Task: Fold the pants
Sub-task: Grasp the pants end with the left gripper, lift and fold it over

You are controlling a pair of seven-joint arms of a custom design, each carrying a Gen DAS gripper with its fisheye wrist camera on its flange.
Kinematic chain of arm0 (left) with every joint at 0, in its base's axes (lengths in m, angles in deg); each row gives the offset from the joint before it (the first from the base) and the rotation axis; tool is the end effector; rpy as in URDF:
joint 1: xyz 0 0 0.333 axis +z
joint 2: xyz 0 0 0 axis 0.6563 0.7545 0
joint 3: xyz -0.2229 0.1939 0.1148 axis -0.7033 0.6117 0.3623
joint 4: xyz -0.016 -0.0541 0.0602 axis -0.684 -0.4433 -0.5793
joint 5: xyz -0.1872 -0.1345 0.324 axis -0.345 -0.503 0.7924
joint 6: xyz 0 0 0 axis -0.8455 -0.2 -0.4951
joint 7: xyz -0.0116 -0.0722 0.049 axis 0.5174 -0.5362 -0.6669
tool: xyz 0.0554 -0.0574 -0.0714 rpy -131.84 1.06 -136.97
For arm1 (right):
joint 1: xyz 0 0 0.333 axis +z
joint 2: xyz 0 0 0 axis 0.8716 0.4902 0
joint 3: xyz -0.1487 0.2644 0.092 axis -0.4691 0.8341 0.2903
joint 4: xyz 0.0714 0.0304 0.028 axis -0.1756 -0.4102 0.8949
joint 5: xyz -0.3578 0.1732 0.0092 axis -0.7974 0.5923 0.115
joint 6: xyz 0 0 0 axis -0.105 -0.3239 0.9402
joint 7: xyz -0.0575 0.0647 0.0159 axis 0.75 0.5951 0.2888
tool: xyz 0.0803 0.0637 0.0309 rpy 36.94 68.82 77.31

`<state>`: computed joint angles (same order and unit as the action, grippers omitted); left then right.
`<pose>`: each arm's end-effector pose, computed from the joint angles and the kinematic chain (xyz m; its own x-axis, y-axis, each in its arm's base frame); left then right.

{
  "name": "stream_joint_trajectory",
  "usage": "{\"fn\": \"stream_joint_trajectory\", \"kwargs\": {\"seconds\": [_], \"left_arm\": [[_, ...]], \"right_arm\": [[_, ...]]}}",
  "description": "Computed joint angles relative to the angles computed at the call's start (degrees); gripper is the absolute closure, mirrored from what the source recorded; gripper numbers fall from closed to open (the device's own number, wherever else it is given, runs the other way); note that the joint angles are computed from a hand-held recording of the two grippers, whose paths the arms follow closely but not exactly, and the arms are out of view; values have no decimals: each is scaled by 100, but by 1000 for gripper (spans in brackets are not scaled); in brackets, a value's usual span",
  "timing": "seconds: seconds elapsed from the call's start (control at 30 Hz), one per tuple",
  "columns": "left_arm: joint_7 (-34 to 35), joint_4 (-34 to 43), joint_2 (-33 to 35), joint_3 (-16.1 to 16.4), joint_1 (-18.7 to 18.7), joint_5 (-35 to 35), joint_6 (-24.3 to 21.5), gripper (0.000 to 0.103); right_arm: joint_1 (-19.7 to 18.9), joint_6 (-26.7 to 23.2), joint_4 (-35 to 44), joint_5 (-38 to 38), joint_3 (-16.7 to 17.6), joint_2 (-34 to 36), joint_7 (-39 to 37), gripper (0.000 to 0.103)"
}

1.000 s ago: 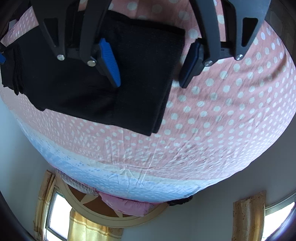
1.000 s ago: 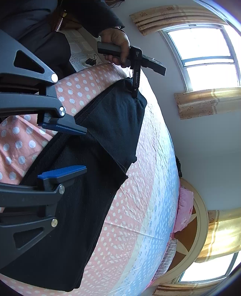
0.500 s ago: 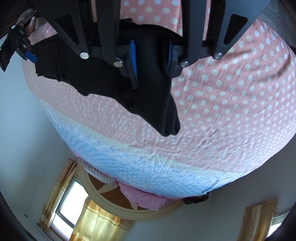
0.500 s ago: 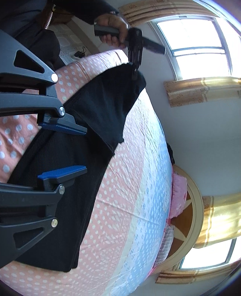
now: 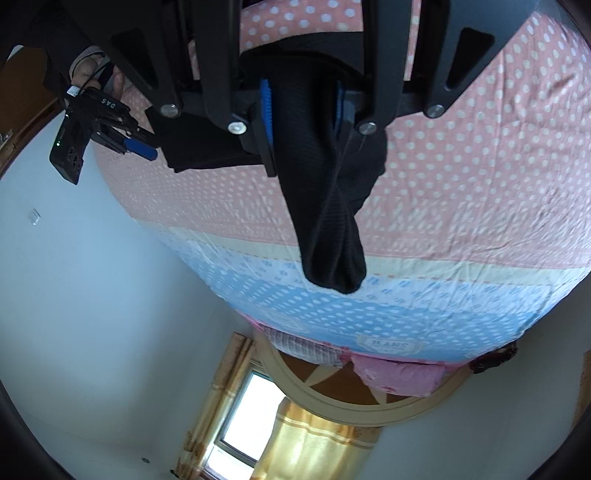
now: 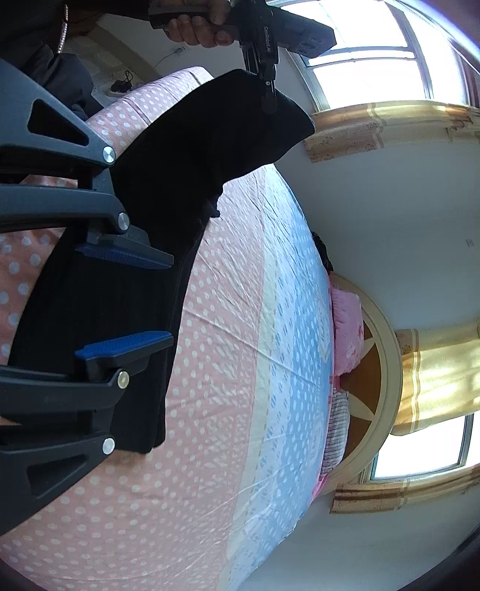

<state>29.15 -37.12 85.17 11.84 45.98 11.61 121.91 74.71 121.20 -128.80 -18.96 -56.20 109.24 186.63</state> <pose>0.6188 -0.2068 0.4501 -0.1679 -0.9189 0.3571 -0.6241 -0.1813 -0.7600 0.6300 0.3169 0.3318 0.4862 -0.8644 -0.1281 -0.4814 -0.1426 -0.8648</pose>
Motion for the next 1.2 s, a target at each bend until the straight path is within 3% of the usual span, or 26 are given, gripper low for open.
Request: {"fn": "stream_joint_trajectory", "kwargs": {"seconds": [0.07,0.17,0.33,0.5,0.67,0.8,0.9,1.07,1.2], "left_arm": [[102,291,172,-111,-77,75,-175,78],[493,758,519,-522,22,24,-488,78],[674,1789,1076,62,-915,91,-1189,78],[734,3100,1824,620,-1700,128,-2002,78],[255,4219,2582,1372,-2476,500,-2793,78],[-1,5191,3270,1533,-2742,669,-3397,78],[-165,5666,3586,1694,-2934,886,-3590,76],[-96,5551,3551,1612,-2987,1034,-3400,67],[197,5043,3235,1416,-2902,971,-3066,54]], "right_arm": [[34,75,-110,168,-143,-75,54,66],[128,69,-196,495,-381,-135,161,66],[182,80,-206,996,-655,-113,399,66],[-26,4,-139,1212,-626,-28,730,65],[-152,-47,-110,1127,-555,8,880,65],[-320,-45,-102,879,-360,35,907,65],[-873,-27,-65,439,203,161,1074,65],[-1711,3,5,-235,1008,452,1551,65],[-2130,-90,72,-646,1399,623,1885,65]]}}
